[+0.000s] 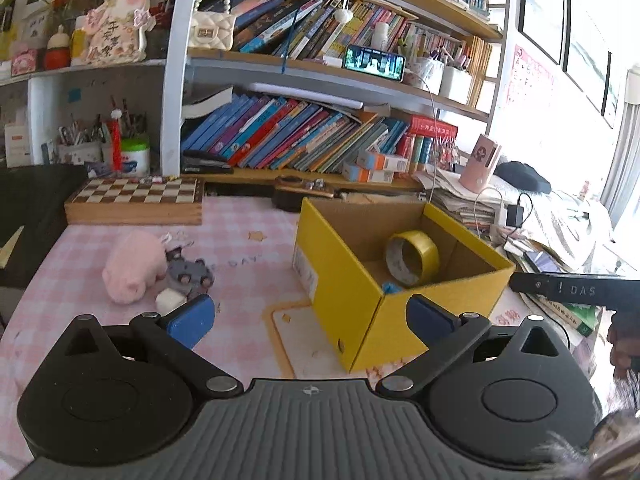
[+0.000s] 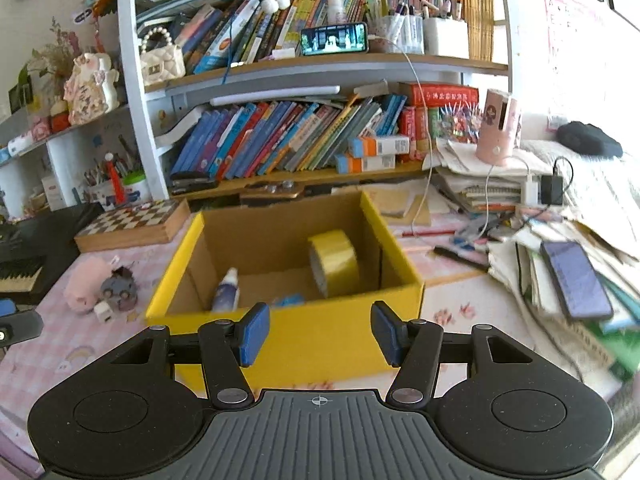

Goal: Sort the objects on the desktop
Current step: 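Withdraw both open tools from the yellow box toward the pink pig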

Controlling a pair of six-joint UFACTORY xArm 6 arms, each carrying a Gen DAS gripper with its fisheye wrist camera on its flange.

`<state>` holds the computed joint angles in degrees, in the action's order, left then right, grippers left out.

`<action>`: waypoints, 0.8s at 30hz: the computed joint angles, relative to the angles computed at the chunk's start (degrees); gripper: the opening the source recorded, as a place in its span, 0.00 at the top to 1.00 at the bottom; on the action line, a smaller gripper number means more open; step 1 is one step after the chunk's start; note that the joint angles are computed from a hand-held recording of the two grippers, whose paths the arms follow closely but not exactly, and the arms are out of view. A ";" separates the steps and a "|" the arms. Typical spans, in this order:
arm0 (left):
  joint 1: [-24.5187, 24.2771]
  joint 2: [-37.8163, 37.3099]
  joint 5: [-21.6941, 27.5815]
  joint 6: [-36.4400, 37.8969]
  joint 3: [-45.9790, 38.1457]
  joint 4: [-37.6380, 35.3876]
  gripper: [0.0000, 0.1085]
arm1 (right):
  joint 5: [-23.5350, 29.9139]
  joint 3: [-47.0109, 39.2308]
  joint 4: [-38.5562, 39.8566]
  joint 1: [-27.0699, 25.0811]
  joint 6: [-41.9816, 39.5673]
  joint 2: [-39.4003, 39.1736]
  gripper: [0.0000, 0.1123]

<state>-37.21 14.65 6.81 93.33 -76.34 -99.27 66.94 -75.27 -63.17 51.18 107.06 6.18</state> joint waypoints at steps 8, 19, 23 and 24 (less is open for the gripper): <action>1.86 -4.97 2.28 1.84 7.89 -0.44 0.05 | 3.19 -6.65 3.65 4.76 0.73 6.24 0.49; 4.02 -9.32 3.06 1.28 15.49 0.99 0.05 | 4.43 -16.99 7.19 8.67 -1.68 14.95 0.42; 5.23 -10.80 4.30 1.53 17.45 2.13 0.05 | 4.54 -21.25 7.60 9.31 -4.20 18.04 0.39; 5.61 -11.15 4.59 1.95 17.87 2.04 0.05 | 4.36 -22.25 7.88 9.37 -4.70 18.79 0.39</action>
<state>-31.60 3.51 11.40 95.28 -58.47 -97.23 71.30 -97.52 -55.29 60.56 102.36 24.97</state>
